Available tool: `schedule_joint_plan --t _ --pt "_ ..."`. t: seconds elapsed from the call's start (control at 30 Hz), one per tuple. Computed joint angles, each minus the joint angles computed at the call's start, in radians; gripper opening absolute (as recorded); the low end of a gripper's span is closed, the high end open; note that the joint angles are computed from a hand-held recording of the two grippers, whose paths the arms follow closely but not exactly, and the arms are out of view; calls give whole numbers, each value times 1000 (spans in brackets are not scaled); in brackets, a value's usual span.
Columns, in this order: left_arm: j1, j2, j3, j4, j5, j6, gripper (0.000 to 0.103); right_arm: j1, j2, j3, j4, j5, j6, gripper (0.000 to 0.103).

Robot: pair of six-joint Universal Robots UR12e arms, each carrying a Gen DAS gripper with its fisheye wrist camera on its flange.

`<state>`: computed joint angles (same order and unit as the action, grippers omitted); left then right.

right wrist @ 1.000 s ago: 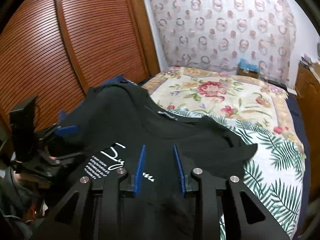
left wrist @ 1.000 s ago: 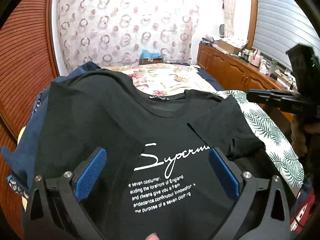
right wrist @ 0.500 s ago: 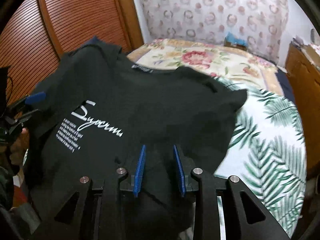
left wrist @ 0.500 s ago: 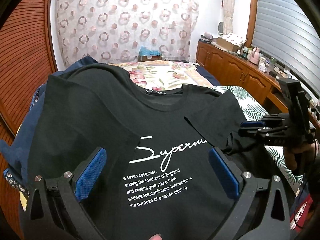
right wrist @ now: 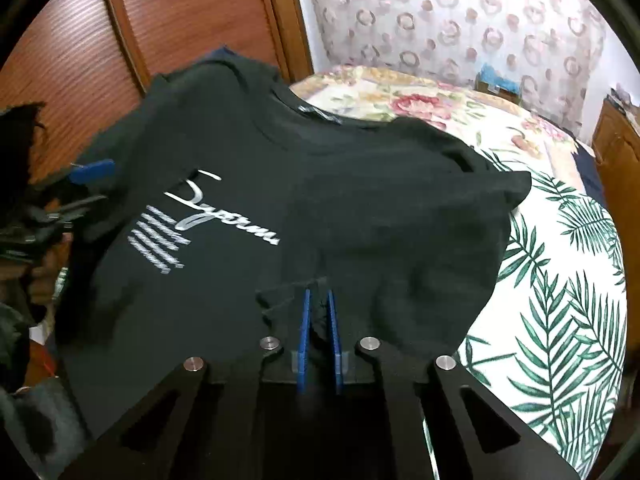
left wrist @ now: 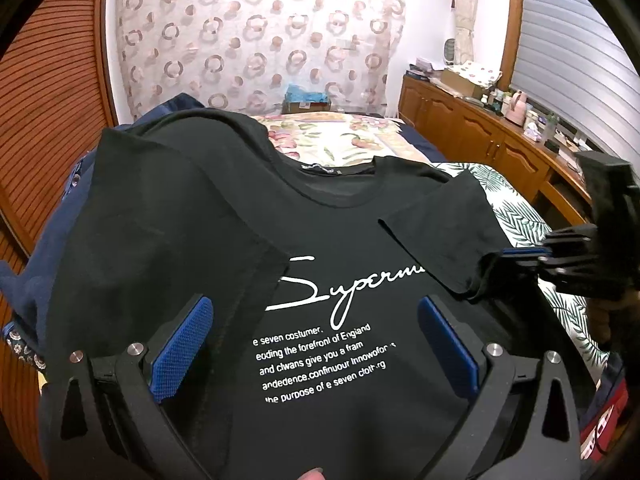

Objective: Fold small clothes
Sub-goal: 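Fold the held sleeve inward across the shirt back, open right gripper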

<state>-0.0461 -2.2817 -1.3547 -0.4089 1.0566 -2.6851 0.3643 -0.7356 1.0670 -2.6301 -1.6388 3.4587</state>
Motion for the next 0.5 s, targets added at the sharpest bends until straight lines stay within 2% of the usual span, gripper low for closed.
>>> schedule_joint_plan --t 0.13,0.37,0.5 --pt "-2 1 -2 3 2 -3 103 5 -24 40 -28 47 -5 8" --pt "-1 -3 4 4 -1 -18 103 15 -53 90 35 68 -23 9" --pt "1 -5 9 16 -3 -34 103 18 -56 100 32 60 -4 29"
